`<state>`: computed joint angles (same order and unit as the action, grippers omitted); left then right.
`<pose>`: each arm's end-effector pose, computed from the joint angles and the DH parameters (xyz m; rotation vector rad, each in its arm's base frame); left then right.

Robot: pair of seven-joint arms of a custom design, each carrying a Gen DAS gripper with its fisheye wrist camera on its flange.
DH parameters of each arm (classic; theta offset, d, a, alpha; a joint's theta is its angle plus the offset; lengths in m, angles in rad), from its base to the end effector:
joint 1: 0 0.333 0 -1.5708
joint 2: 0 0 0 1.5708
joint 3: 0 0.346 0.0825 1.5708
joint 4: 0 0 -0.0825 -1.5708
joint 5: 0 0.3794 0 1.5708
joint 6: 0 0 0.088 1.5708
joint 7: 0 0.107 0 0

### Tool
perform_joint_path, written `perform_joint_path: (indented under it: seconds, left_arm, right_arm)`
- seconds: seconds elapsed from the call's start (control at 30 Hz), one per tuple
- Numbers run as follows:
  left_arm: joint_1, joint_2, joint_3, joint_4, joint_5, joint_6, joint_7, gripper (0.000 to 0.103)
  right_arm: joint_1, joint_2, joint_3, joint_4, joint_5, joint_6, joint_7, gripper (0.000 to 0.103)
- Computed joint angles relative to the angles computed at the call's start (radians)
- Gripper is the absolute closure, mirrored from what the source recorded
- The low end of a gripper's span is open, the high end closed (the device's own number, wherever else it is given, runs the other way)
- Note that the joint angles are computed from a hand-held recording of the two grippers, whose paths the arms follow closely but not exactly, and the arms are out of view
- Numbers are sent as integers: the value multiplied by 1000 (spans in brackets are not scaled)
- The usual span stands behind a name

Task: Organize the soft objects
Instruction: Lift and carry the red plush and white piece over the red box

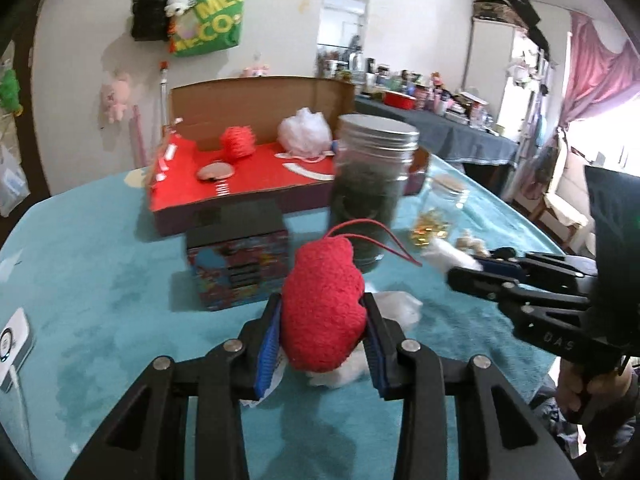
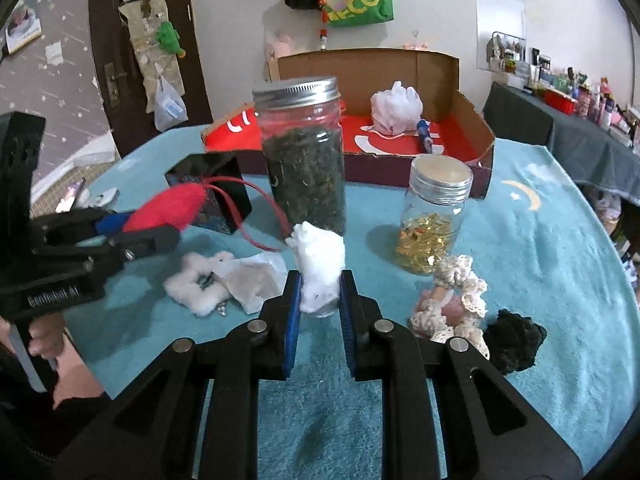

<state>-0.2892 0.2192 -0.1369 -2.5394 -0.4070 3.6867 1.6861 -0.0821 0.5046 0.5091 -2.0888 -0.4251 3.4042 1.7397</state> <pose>0.4795 -0.1590 0.3335 -1.6605 1.7842 -0.9484 0.5781 0.2738 0.3462 -1.9788 1.0998 -0.3825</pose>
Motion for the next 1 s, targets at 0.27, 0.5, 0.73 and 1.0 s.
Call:
perform_joint_path:
  seconds: [0.27,0.5,0.73,1.0]
  left_arm:
    - [-19,47,9,57,20,-57,-5,63]
    - [-6,46,8,47,52,-52,-43,63]
    - [97,2,-19,-17,215,-43,-197,63]
    - [129,-63,2,-89,229,-54,-225,63]
  right_arm:
    - [-27,19,36,11,-5,-17,3,86]
    - [-50,27,63,12,13,-31,-14,86]
    - [-76,15,77,-6,24,-25,-15,86]
    - [-62,-22,22,-26,56,-31,-3,86]
